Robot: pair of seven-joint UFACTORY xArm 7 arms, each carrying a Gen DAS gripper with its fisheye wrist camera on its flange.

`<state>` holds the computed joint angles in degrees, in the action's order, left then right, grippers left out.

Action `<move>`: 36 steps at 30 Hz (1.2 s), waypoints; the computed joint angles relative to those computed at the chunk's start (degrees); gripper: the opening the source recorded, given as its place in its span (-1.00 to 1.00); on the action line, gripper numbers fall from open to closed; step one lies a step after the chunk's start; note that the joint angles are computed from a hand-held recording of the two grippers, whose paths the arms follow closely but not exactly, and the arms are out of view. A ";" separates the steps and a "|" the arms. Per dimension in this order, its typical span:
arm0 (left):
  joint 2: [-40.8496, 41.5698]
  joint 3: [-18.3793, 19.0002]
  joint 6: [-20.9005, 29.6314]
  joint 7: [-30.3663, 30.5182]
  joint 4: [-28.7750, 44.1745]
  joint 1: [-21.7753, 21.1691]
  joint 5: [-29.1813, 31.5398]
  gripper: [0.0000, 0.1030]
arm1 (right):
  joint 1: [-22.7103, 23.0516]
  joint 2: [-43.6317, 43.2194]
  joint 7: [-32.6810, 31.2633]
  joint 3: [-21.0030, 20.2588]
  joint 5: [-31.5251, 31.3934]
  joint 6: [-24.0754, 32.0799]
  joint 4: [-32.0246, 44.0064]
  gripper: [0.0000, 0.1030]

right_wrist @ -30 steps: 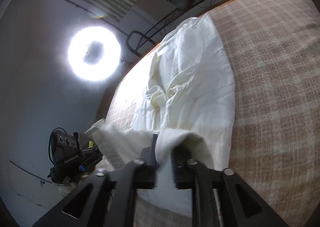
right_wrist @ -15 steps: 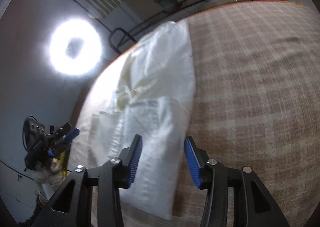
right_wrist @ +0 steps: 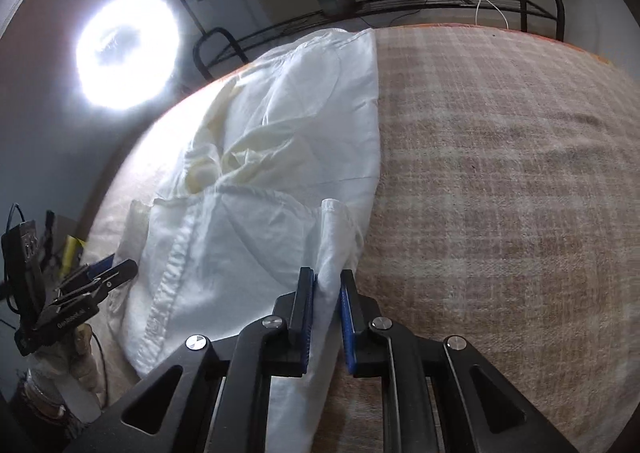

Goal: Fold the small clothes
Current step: 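Open both tools, release the folded shirt and pull back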

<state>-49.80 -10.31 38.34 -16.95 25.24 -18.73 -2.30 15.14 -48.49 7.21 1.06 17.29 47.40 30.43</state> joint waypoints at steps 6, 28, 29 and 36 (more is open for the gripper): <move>-0.85 -0.47 0.20 -0.14 -0.46 0.20 0.93 -0.13 | -0.92 0.29 1.34 1.81 -2.51 0.91 0.56 -0.75; -11.50 -4.17 8.09 -2.08 -2.62 -4.11 0.15 -0.13 | 5.72 -8.10 3.71 10.17 -9.04 7.16 0.97 -0.56; -11.65 -3.54 8.38 -2.29 -3.13 -4.18 -0.17 -0.13 | 5.82 -8.03 3.69 9.97 -9.18 7.45 0.72 -0.56; -13.76 -0.58 11.72 -3.47 -3.65 -3.42 -2.89 -0.01 | 4.65 -7.74 5.29 9.16 -9.56 10.12 0.58 -0.57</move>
